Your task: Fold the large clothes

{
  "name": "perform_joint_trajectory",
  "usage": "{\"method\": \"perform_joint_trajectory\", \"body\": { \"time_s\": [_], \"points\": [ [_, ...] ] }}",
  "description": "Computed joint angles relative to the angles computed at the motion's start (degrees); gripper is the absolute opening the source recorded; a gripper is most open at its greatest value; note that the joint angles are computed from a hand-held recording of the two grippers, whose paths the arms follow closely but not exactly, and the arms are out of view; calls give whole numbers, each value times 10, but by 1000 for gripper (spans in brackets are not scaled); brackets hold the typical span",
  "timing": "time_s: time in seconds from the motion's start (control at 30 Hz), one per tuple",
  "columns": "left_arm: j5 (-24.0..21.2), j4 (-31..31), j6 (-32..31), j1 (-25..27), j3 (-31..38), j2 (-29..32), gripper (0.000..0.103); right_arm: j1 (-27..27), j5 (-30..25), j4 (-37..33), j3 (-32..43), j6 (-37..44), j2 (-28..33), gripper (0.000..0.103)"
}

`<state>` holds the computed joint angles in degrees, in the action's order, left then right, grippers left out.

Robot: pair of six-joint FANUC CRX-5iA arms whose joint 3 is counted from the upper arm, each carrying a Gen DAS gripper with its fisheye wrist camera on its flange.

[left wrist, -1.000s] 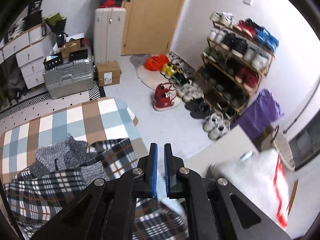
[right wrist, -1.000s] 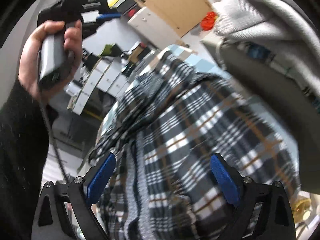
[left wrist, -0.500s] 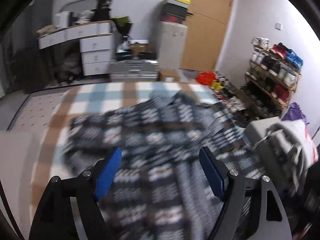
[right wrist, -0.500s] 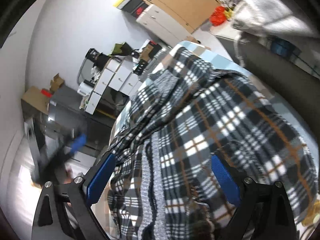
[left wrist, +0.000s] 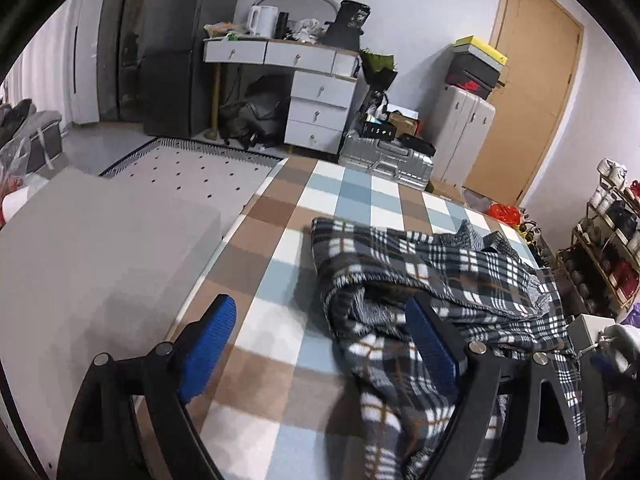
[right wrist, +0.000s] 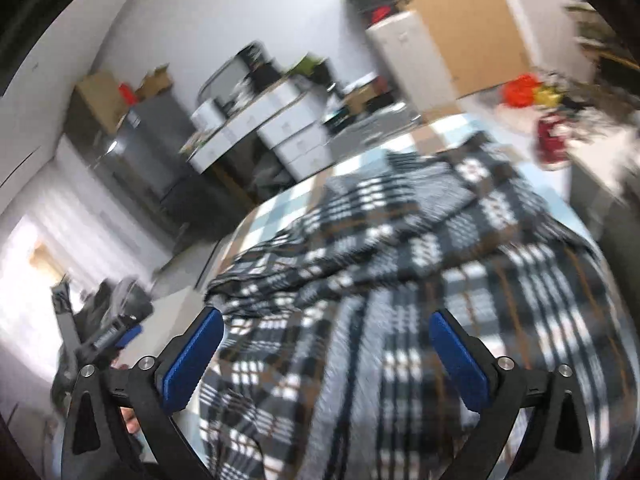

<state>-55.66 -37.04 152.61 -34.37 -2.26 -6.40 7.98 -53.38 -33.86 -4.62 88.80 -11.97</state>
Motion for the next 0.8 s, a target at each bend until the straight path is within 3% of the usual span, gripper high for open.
{"method": "perform_joint_trajectory", "body": {
  "time_s": [0.2, 0.3, 0.47, 0.5, 0.6, 0.67, 0.73, 0.8],
  "points": [
    [-50, -65, 32, -22, 7, 3, 84, -80, -129, -57, 184, -76, 200, 103],
    [-33, -54, 27, -13, -8, -10, 84, -68, -136, -22, 215, -94, 239, 103],
    [-63, -49, 7, -15, 16, 18, 84, -48, -150, 36, 246, -138, 287, 102],
    [-58, -36, -2, -9, 18, 22, 84, -37, -130, 61, 236, -143, 284, 99],
    [-52, -19, -8, -3, 22, 28, 84, -7, -71, 124, 201, -124, 271, 88],
    [-56, -15, -9, -3, 28, 37, 84, 10, -44, 167, 183, -153, 267, 64],
    [-64, 1, -19, 3, 36, 49, 84, 19, -17, 197, 163, -176, 262, 50],
    [-70, 15, -19, 8, 41, 57, 84, 34, 8, 245, 143, -190, 254, 15]
  ]
}}
